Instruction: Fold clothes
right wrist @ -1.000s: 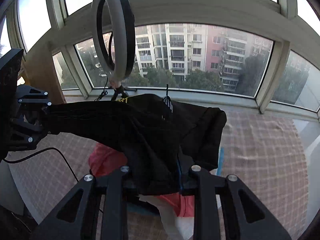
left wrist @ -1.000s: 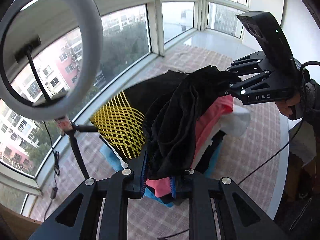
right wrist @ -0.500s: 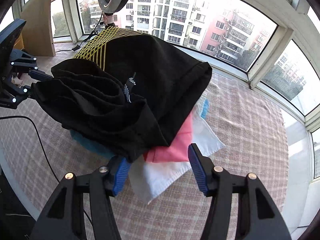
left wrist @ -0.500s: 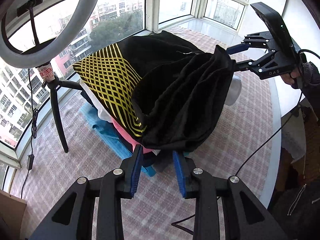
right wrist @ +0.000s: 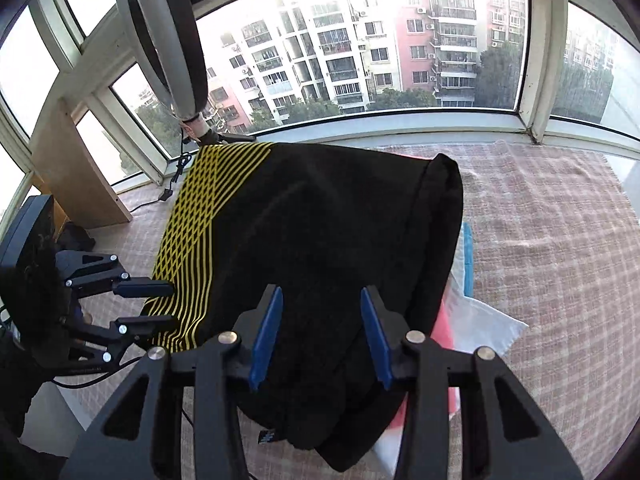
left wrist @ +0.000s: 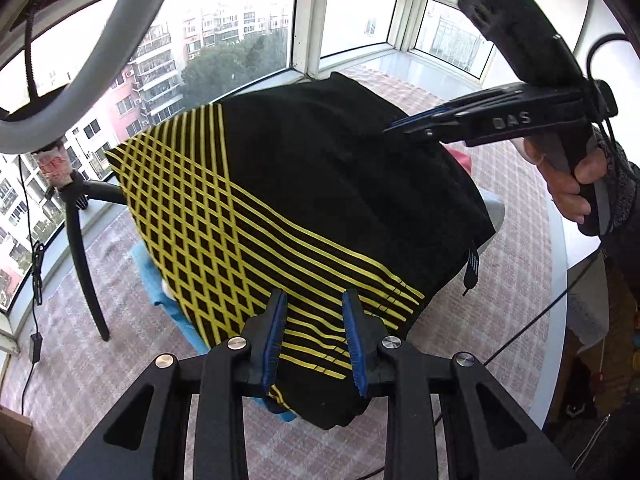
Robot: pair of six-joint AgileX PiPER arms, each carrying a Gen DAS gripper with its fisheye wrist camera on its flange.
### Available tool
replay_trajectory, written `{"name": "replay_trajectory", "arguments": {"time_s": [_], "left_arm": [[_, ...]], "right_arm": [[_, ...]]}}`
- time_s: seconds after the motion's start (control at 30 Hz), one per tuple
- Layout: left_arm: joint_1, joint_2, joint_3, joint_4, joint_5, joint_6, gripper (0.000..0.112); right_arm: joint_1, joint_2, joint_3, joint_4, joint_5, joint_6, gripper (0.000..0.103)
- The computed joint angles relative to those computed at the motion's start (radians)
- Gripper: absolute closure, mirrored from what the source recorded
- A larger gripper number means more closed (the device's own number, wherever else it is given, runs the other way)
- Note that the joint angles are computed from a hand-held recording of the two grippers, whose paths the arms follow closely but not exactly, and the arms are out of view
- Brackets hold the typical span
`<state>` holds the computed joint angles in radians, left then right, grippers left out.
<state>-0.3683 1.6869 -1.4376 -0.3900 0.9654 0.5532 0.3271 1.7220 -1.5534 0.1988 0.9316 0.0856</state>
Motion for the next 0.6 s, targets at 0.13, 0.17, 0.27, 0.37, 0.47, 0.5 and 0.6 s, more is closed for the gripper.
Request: {"name": "replay_trajectory", "arguments": {"time_s": [0.13, 0.17, 0.27, 0.37, 0.47, 0.5, 0.6], "left_arm": [[-0.029, -0.019, 0.019, -0.014, -0.014, -0.009, 0.086], [-0.029, -0.032, 0.019, -0.016, -0.012, -0.008, 0.086], [0.058, -0.094, 0.027, -0.095, 0.047, 0.018, 0.086], [0.164, -0.172, 0.047, -0.113, 0.115, -0.008, 0.083], [0.244, -0.251, 0.075, -0.082, 0.155, -0.044, 0.072], [0.254, -0.268, 0.08, -0.056, 0.155, -0.061, 0.067], [0.315, -0.34, 0.122, -0.053, 0.181, -0.059, 0.053]], "right_arm": [[-0.086, 0.084, -0.03, -0.002, 0.051, 0.057, 0.103], [-0.105, 0.076, -0.029, 0.032, 0.051, 0.044, 0.103], [-0.079, 0.011, -0.022, -0.031, 0.017, 0.071, 0.099], [-0.021, -0.012, -0.063, -0.122, 0.021, 0.152, 0.099], [0.074, -0.061, -0.037, -0.224, 0.02, 0.266, 0.077], [0.116, -0.084, -0.014, -0.27, 0.021, 0.314, 0.067], [0.264, -0.172, 0.098, -0.446, 0.018, 0.526, 0.044]]}}
